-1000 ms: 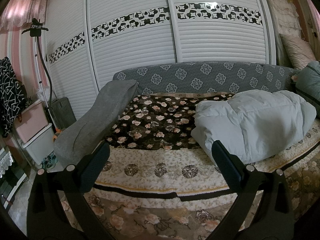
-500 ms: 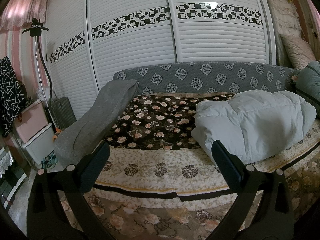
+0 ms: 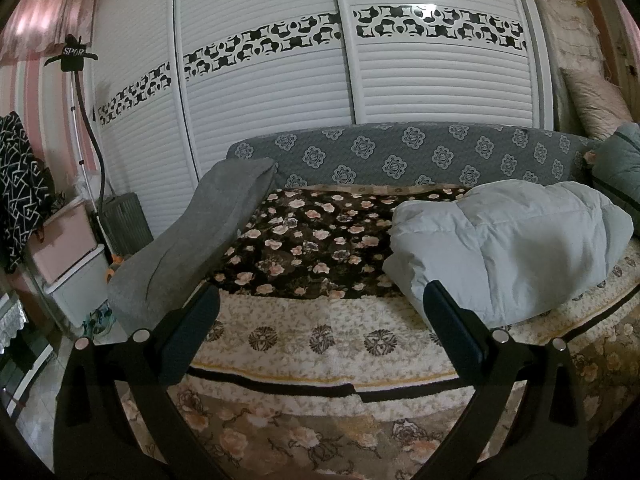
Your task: Fold large clothes
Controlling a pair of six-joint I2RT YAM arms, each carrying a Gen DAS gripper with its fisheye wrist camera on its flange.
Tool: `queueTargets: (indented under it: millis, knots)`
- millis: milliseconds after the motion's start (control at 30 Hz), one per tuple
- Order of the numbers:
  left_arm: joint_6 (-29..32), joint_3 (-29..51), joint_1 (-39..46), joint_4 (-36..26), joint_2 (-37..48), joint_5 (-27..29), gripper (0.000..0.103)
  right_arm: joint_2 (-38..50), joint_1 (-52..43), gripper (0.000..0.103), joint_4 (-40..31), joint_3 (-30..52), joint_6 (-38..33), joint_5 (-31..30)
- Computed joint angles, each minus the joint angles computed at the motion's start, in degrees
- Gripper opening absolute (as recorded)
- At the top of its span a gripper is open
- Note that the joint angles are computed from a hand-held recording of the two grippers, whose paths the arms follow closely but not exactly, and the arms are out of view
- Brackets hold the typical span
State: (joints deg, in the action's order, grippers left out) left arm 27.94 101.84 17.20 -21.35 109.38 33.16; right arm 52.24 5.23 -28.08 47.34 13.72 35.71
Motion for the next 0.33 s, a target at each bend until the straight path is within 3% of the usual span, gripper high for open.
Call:
queueTargets:
  millis: [333]
  knots:
    - [-0.6, -2.2, 0.2, 1.5, -1.3, 0.1, 0.100, 0.0, -0.1, 0.101, -0.1, 0.1, 0.0, -0.1]
